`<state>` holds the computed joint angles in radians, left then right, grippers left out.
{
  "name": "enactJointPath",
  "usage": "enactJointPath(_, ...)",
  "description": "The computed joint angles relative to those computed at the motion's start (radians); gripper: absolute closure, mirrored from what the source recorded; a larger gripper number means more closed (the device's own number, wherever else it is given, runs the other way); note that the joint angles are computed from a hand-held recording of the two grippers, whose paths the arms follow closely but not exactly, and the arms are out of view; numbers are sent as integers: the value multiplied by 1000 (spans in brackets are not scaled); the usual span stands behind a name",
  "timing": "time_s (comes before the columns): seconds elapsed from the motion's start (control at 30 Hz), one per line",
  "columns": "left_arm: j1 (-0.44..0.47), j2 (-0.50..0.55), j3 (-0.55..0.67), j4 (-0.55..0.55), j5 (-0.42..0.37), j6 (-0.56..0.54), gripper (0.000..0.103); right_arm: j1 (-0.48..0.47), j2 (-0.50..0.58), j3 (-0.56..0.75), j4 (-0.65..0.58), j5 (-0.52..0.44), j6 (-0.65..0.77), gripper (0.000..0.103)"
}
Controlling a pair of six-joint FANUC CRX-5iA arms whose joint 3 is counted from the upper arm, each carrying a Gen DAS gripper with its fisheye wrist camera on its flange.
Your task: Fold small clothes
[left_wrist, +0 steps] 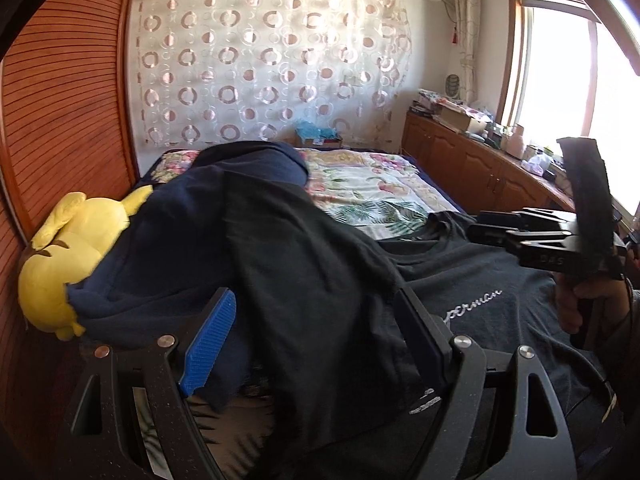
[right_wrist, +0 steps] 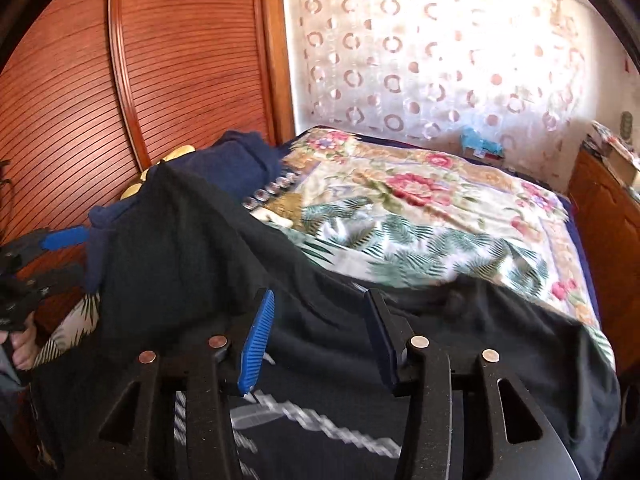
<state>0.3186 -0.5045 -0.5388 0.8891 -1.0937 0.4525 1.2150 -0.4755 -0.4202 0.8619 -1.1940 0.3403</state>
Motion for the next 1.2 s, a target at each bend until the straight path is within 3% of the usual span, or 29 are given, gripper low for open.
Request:
enactJointPath(0.17,-136,27,12,-55,39,53,21,178,-154,-90,44,-259,-116,55)
enactJointPath(0.37,-307,88,55,-147,76,117,21,478,-286,-147,72,-708,-320,55)
enactJointPath(0.47,-365,120,82,-197,77,149,21,614,-320,-164,60,-877,-421,55)
enactJointPath(0.53,-387,135,98,-228,72,168,21,665,-333,-172,42,-937,-475,53)
enactJointPath(0.73,-426,174,139,-303,63,226,21,574,-338,-174,-21,-895,-478,51)
enactJointPath(0.87,-433,196,158,-343,59,248,21,357,-314,-120,-42,-775,-337,51)
enactJointPath(0.97,-444,201,159,-369,69,267,21,271,-299,-81,-59,-744,-283,51)
enactJointPath(1.13,-475,199,164,-419,101,288,21,247,-267,-41,-96,-759,-310,51)
enactJointPath(1.2,-474,204,167,-416,94,281,17,282,-268,-33,-92,-784,-353,46)
